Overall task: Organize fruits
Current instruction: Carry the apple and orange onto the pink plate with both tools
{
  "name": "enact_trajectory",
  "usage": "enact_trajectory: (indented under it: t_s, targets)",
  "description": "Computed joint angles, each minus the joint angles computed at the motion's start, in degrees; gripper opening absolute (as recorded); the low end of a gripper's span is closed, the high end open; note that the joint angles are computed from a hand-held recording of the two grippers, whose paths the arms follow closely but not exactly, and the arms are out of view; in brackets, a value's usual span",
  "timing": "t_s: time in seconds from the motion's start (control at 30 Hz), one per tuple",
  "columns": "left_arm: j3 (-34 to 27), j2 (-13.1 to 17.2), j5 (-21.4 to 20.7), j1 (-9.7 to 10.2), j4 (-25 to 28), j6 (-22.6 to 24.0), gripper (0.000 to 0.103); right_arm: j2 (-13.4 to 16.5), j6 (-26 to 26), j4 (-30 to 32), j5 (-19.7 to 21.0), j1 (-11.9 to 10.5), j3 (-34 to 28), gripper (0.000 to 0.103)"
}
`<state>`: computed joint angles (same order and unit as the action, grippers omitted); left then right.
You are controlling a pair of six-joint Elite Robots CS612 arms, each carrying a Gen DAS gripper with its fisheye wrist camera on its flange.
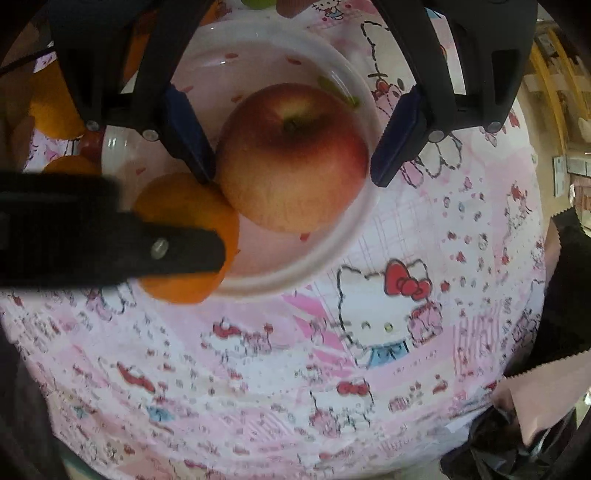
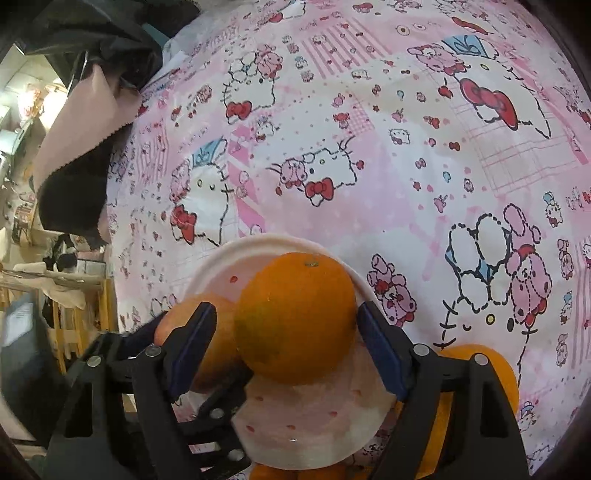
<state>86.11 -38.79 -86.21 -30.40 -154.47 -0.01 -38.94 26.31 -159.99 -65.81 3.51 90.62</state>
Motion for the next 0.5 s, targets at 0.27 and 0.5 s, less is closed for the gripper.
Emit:
enact_trajectory:
  t_s: [0.27,0.5]
  targets:
    - [1.03,-0.61,-1.55,0.70,-3.39,-2.85,0.084,-0.13,0.66,-1.92,0.54,-0.19,0.98,0.082]
    - [3.74,-2.01,-1.36,0.41,-7.75,-1.99,0.084,-1.39,1.01,-3.99,-0.36,-0.09,2.42,0.082]
